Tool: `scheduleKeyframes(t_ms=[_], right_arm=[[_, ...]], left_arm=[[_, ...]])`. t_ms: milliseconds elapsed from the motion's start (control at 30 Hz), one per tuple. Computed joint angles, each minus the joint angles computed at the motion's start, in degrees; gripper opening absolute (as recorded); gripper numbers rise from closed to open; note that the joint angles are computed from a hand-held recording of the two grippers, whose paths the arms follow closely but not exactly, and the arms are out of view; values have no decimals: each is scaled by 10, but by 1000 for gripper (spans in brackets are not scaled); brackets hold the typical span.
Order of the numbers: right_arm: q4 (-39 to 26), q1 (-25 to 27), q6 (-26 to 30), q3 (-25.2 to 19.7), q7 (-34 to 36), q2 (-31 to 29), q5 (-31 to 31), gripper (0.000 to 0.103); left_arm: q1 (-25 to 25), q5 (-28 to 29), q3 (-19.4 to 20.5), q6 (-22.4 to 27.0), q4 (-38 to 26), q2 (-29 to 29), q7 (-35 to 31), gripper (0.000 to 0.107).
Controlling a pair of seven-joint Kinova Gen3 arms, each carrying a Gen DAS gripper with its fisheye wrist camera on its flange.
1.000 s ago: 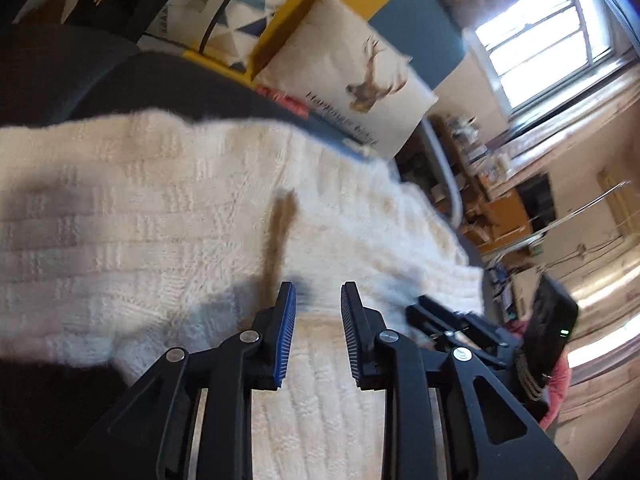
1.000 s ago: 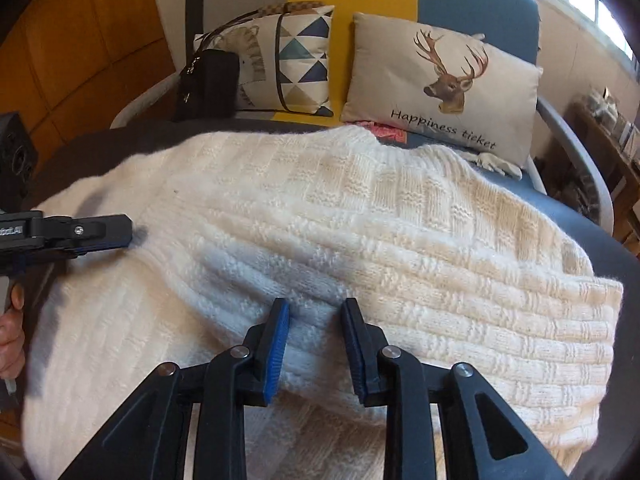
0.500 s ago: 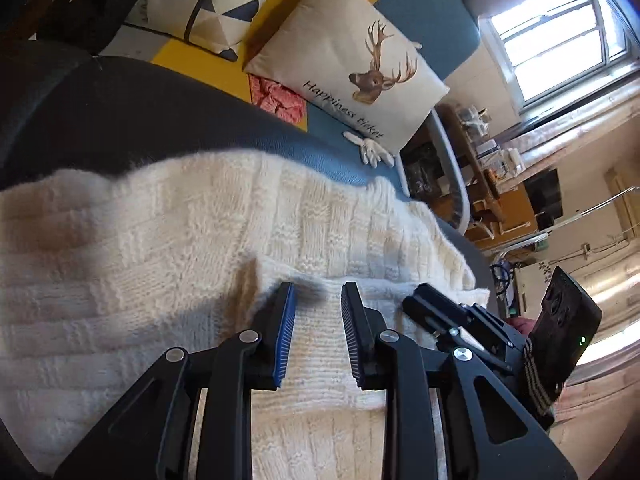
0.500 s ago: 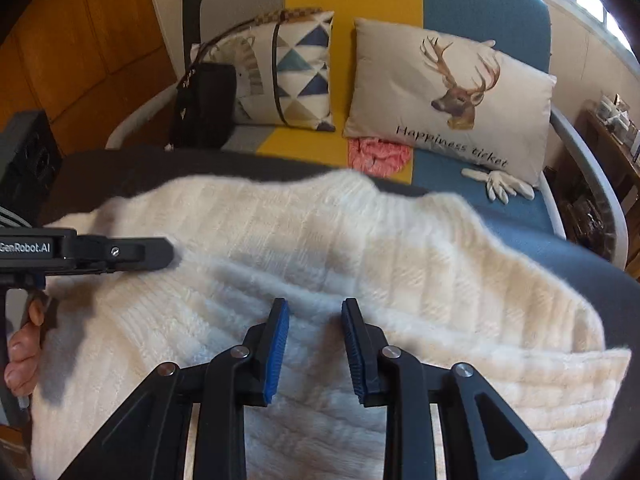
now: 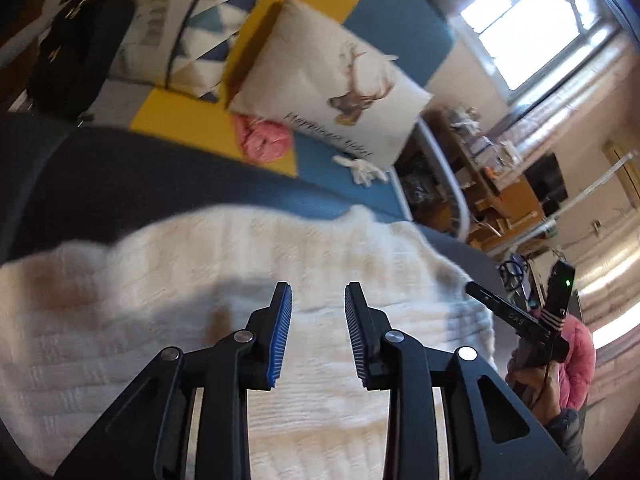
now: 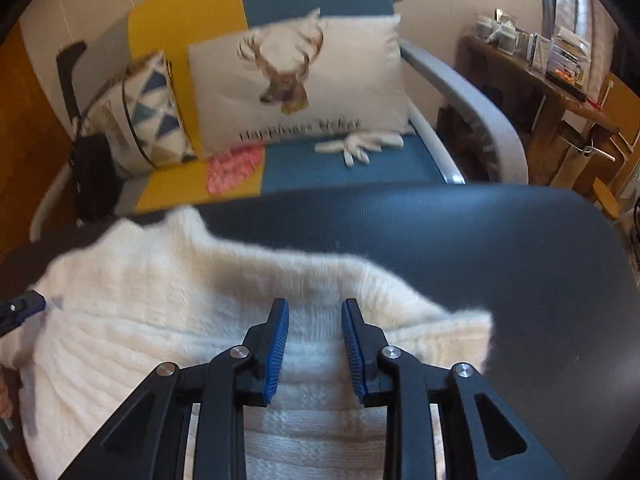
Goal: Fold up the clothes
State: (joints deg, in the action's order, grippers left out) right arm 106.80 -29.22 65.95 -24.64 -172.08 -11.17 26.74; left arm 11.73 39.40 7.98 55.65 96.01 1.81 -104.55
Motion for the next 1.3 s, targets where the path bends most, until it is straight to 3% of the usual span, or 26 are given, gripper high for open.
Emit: scheduleKeyframes(t_ms=[100,200,267,333,467,567,667,767,867,933,1000,1067,1167,1300], right_arm=[[-14,11,-36,2,53,4,-6,27],[-31,1,-57,18,77,41,-1,27],[-46,-7,-47,23,82,80,11,27],[-55,-25,-24,36,72,105,25,27],[-50,-39,-25,61,82,91,11,27],[-15,-36,-26,54,60,27,2,27],[5,-19,-20,55,84,-42,-39,27],[16,-12,-8,65,124,-76,-84,27],[30,0,3,83,160,-62,-138,27],[41,19,-5,74,158,-68,-143,27],[28,38,10,41,134,-83,-134,27],[15,50,19,9,123,-101,-133,27],[15,49,0,-21,124,-132,-163,27],[39,61,6,-45,132,-116,-212,27]], left_arm=[[63,-33,-21,0,-39,25,18,30],[143,-103,-53,4,-85,67,72,30],[168,-147,-64,21,-109,96,116,30],[151,-160,-42,8,-104,97,143,30],[67,-155,39,-5,-78,72,134,30],[55,-115,30,-19,-41,37,86,30],[52,-75,15,-30,-5,1,34,31],[74,-108,8,-32,2,4,56,33],[86,-132,7,-29,-7,16,83,33],[81,-114,2,-22,-2,-2,82,33],[96,-83,-24,-15,8,-26,57,33],[98,-73,-26,-20,31,-60,30,33],[82,-96,8,-23,57,-92,21,33],[80,-158,38,-9,52,-70,89,33]])
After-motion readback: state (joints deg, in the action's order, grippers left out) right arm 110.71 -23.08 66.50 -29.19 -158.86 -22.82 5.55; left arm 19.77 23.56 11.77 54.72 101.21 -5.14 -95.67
